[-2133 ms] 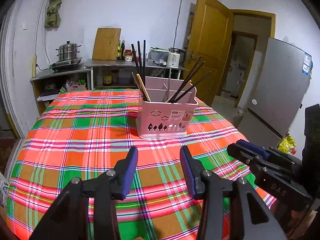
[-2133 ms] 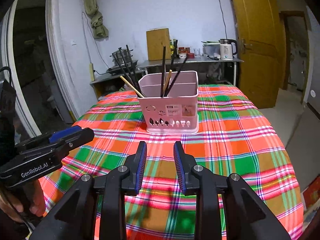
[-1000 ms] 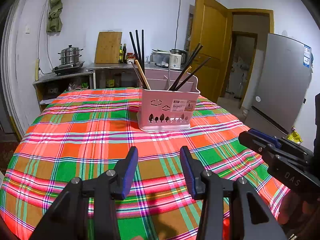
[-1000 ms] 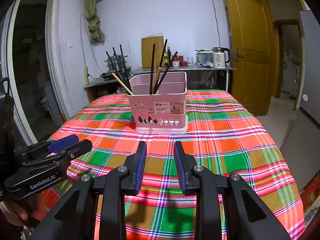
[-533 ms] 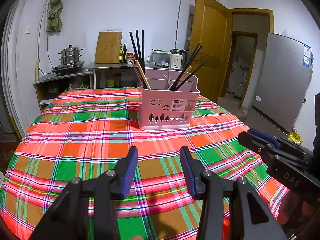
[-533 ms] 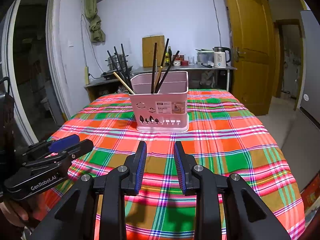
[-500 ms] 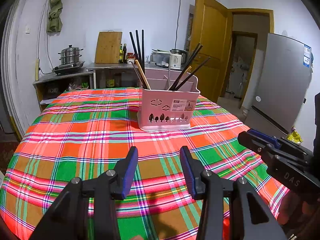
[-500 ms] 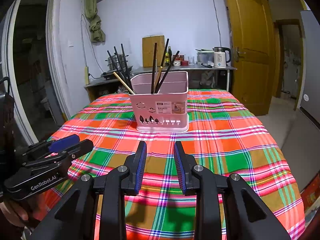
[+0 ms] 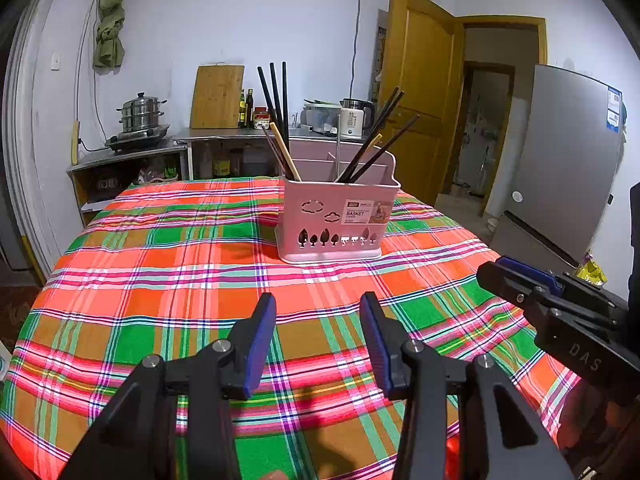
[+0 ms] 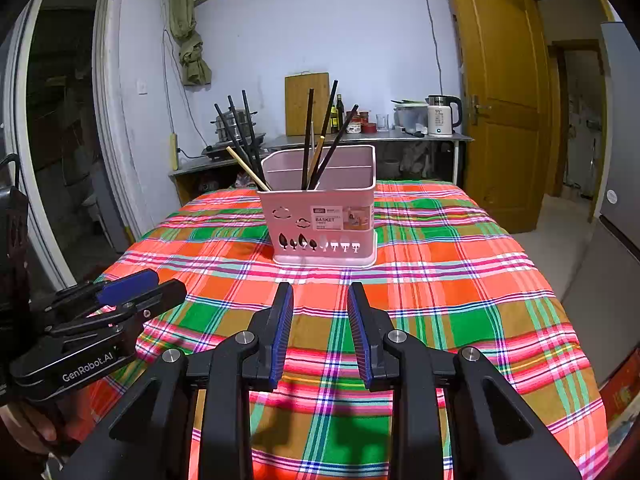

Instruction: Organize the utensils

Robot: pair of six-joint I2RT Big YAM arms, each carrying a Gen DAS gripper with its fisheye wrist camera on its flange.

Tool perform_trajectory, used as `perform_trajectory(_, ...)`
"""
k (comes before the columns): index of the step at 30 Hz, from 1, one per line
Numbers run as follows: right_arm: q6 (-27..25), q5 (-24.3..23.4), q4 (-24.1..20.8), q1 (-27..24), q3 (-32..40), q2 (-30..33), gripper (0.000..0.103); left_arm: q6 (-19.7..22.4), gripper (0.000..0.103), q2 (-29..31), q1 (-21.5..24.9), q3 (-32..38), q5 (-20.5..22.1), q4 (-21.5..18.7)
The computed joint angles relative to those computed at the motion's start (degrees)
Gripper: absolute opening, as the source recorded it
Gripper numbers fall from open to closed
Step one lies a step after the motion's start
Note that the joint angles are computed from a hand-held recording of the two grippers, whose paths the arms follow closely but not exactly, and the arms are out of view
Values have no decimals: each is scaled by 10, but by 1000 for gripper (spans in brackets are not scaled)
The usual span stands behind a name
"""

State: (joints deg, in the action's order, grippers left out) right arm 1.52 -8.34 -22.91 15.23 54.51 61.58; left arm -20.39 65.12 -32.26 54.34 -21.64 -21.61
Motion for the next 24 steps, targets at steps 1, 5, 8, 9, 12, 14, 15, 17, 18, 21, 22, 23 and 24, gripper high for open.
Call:
perform_trajectory(1, 0, 0, 0, 0, 0, 0, 29, 0, 45, 0, 0, 1, 0, -1)
perform_trajectory(5, -1, -1, -1, -1, 1, 0, 29, 1, 45, 0, 0, 1, 0, -2)
perform_trajectory(8, -1, -3, -2, -2, 2, 0, 29, 0, 45, 0, 0, 1, -1, -2)
perform_trajectory(9, -1, -2, -3, -2, 2, 0, 29, 0, 45, 0, 0, 1, -1, -3)
perform_trajectory(12, -1, -3, -2, -2, 2, 0, 29, 1, 45, 0, 0, 1, -2, -3)
perform_trajectory(14, -1, -3, -1, -2, 1, 0, 29, 1, 45, 1, 1, 1, -1, -3)
perform_trajectory(15, -1, -4, -2, -3, 2, -1, 29, 2, 45, 1, 0, 1, -2, -3)
perform_trajectory(17, -1, -2, -2, -2, 2, 0, 29, 4, 45, 0, 0, 0, -2, -1)
perform_trajectory(18, -1, -2, -1, -2, 2, 0, 29, 4, 45, 0, 0, 0, -3, -1)
perform_trajectory(21, -2, -3, -1, -4, 2, 0, 29, 7, 45, 0, 0, 0, -5, -3)
perform_trajectory(22, -2, -2, 0, -3, 2, 0, 29, 7, 45, -1, 0, 0, -6, -4)
perform_trajectory(23, -2, -3, -1, -3, 2, 0, 29, 8, 45, 0, -1, 1, -9, -6)
perform_trajectory(24, -2, -4, -1, -4, 2, 0, 29, 10, 45, 0, -3, 1, -13, -8)
